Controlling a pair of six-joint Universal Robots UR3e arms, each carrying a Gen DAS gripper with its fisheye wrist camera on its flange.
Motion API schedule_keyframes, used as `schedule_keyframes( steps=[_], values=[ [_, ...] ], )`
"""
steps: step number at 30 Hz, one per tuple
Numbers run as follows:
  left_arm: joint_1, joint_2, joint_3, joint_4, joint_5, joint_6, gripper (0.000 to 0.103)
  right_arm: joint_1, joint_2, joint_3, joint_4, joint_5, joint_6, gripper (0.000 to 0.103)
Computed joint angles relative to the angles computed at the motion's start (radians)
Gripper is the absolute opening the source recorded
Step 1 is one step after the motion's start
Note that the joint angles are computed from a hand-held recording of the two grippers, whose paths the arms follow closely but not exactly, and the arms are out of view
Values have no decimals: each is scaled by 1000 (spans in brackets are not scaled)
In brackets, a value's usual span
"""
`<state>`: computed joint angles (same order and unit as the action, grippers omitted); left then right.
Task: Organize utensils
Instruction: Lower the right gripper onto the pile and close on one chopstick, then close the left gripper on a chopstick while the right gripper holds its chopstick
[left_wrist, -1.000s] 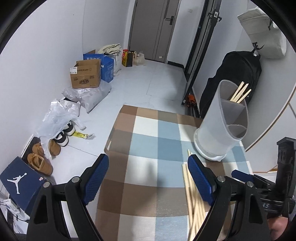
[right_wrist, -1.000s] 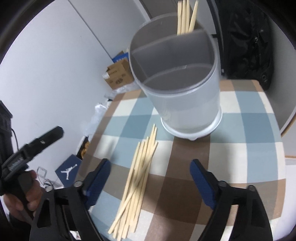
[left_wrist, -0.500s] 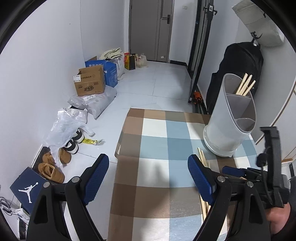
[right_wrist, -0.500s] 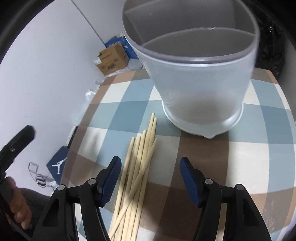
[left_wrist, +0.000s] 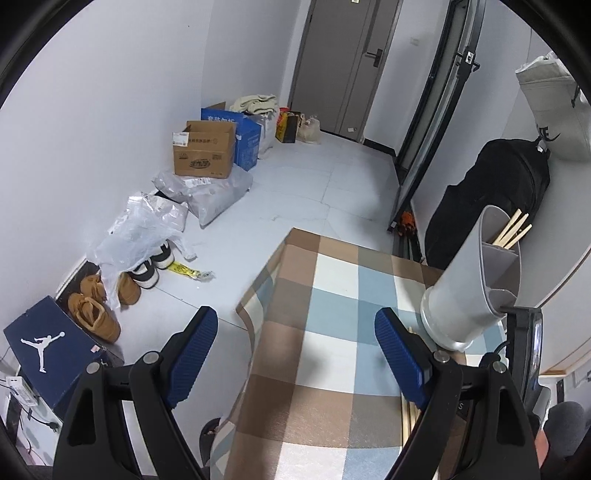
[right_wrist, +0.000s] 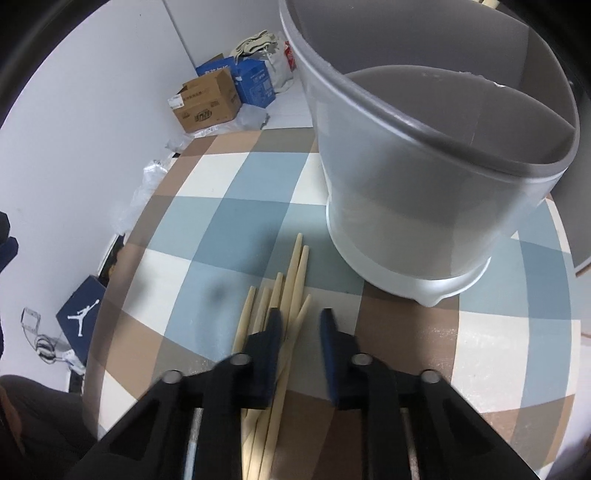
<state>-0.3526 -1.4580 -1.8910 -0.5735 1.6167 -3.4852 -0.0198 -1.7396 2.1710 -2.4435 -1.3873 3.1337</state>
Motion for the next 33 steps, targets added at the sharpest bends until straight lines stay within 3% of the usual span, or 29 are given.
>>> schedule_keyframes(
  steps=[13, 21, 31, 33],
  values=[
    [-10, 1, 4, -15, 3, -4, 84, -54, -73, 30, 43, 84, -7, 4],
    [-44, -35, 35, -38, 20, 16, 84, -182, -243, 89, 121, 183, -48, 4],
    [-128, -191, 196, -229, -68, 32, 84, -486, -617, 87, 465, 424, -246, 4],
    [-161, -227, 236, -268, -48, 32, 84, -584, -705, 62, 611, 493, -337, 4]
  ],
)
